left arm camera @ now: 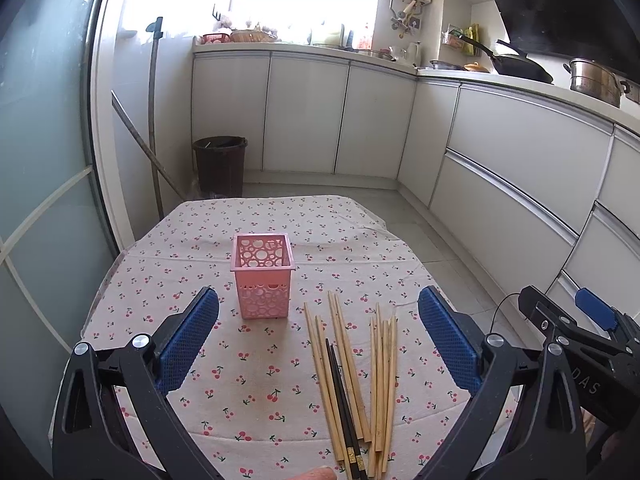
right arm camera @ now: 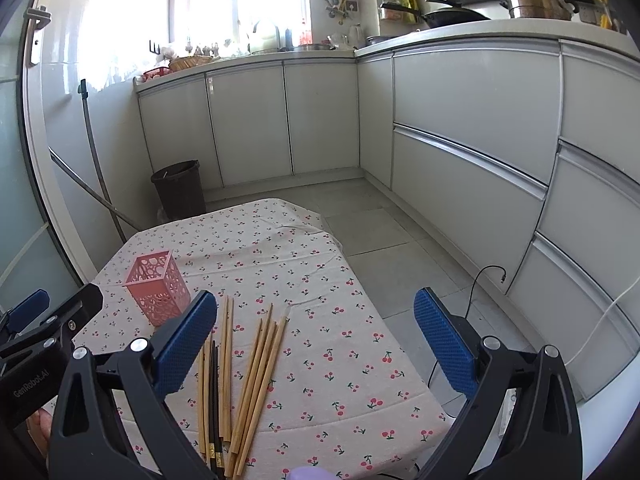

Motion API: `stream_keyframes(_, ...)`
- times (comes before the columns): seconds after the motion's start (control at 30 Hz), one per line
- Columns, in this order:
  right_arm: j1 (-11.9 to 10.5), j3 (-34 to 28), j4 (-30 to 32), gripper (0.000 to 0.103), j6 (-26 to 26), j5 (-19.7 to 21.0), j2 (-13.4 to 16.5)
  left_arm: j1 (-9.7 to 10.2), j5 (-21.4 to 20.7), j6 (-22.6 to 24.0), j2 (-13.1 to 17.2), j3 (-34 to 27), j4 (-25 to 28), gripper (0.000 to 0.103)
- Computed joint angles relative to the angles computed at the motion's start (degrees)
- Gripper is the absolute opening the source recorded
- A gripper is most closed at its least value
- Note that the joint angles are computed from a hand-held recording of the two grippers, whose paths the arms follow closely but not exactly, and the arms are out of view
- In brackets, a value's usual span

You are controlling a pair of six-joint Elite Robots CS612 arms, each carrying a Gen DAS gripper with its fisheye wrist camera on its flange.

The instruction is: Organize utensils

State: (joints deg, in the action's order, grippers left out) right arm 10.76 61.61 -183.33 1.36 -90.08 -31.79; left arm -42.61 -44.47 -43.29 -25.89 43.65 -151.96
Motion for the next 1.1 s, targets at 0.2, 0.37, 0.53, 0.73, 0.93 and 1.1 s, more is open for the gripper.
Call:
stream_keyframes(0.2,0.02,-0.19,0.63,0.096,0.12,-0.20,0.02,0.01,-0.06,-0.21,-0.02,0.00,0.16,0.096)
stream_keyframes(0.37,-0.08,-0.13,0.77,0.096,0.41,-0.11,-0.04,0.07,-0.28,-0.58,0.04,-0.15,0.74,0.096)
stream_keyframes(0.53,-0.09,-0.14,1.05,0.096,0.43,0.03,-0.07,0.12,-0.38,-0.87,-0.06,0.20,0.62,0.096)
stream_keyframes(0.73,-0.11,-0.20,1.22,0.096,0.41,0.12,-0.06,0.18,-0.52,-0.99,-0.11,0.33,0.73,0.096)
stream_keyframes(0.93,-0.13,-0.14,1.20,0.096,0.46,0.17,-0.06,0.22,-0.73,-1.41,-0.27,0.58,1.03,0.096)
stream_keyframes(1.1,-0.12,-0.14,1.43,0.096,0.48,0.15,-0.06,0.23,-0.85,-1.47,-0.25,0.48,1.22,0.096)
